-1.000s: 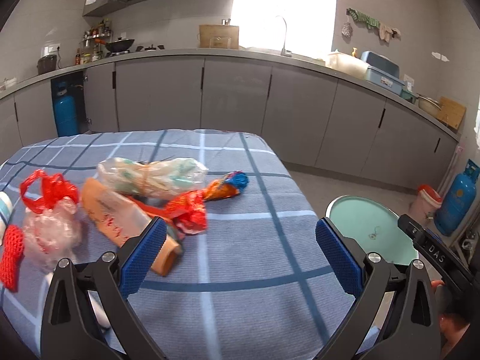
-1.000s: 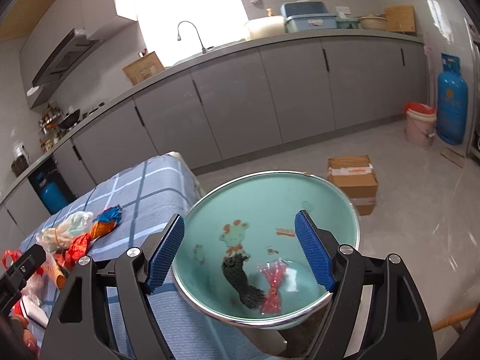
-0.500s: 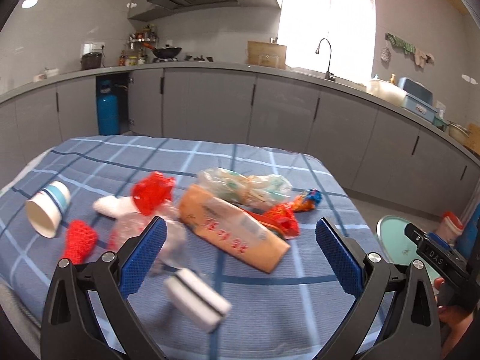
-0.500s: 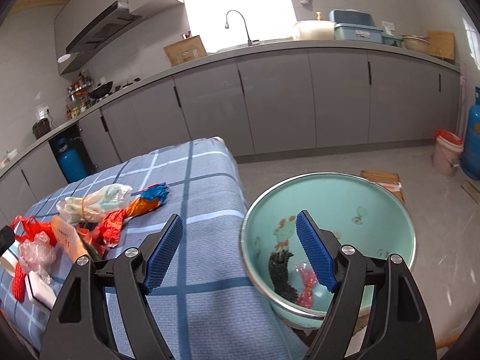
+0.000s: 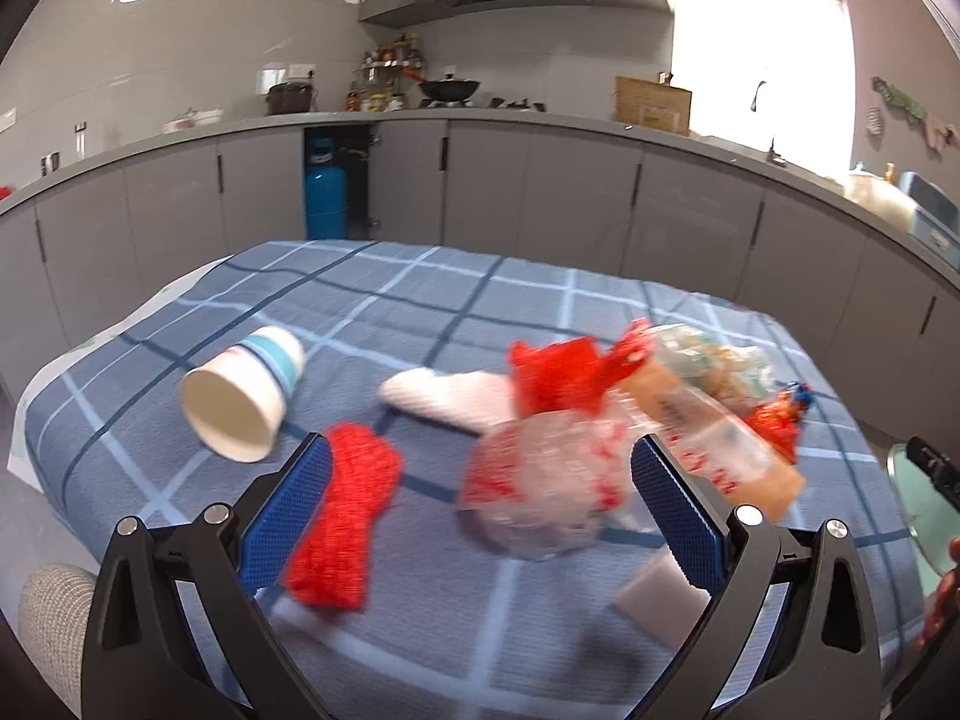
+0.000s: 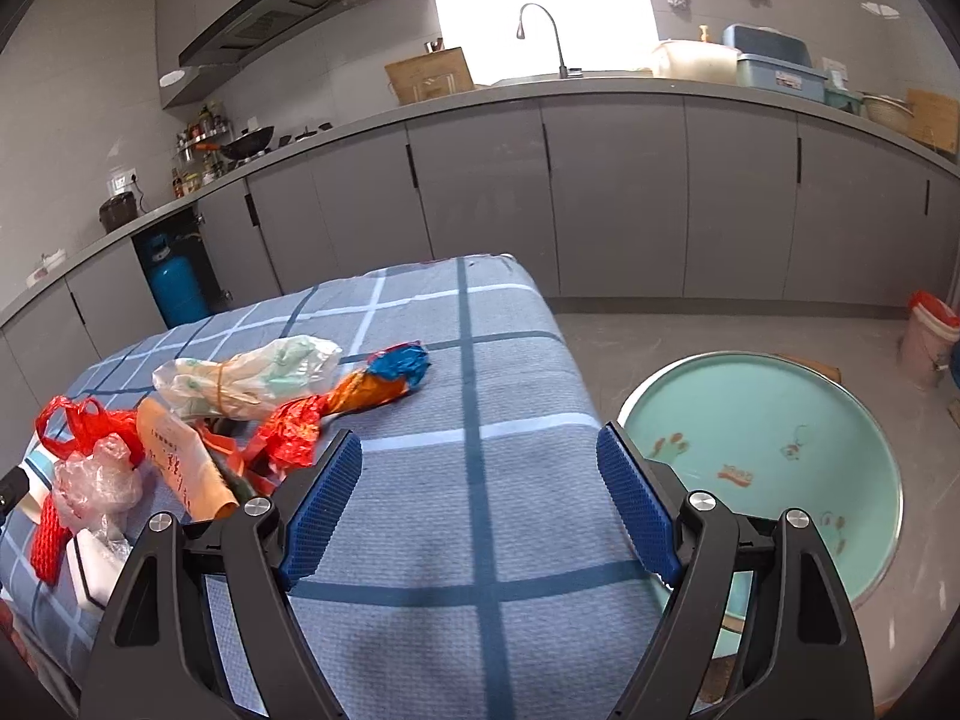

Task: Collect trash
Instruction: 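Move both tools back over the table toward the remaining trash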

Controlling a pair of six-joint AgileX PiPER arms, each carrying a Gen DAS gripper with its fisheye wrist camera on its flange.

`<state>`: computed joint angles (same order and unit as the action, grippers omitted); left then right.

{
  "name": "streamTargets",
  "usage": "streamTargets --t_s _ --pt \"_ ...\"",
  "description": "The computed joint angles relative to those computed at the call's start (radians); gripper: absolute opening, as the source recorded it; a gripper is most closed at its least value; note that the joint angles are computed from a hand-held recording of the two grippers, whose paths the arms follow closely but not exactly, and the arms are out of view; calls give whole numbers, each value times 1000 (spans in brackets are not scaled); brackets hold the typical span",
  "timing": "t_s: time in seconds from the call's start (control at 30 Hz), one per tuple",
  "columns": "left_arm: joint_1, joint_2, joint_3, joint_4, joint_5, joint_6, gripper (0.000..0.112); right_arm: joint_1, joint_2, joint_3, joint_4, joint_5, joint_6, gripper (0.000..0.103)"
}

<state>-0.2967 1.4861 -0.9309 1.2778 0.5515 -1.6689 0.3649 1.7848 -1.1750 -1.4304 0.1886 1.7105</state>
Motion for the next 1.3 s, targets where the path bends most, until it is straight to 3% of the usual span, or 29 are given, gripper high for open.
streamTargets --t_s 0.17,0.47,0.57,0.67,0.83,0.93,1.0,1.17,1.3 --pt "115 23 52 -27 -46 67 98 36 72 -102 304 8 -307 80" --pt "209 55 106 -24 -155 113 96 85 206 -302 784 57 -783 80" --pt "203 60 123 59 -151 38 92 86 259 -389 1002 86 -995 78" --pt "221 68 130 57 -189 38 81 76 307 -464 1204 129 -1175 67" --pt "214 72 149 137 -211 -37 80 57 372 -562 1418 201 -1349 58" --pt "204 85 146 160 -217 -54 75 44 392 -594 1530 233 -1450 46" --pt "197 94 141 150 -215 -47 72 34 390 -586 1605 234 -1515 32" --pt "182 104 140 193 -201 -91 62 26 369 -559 1680 249 -1620 2" --pt "157 109 133 205 -182 -104 48 13 318 -485 1677 220 -1640 1"
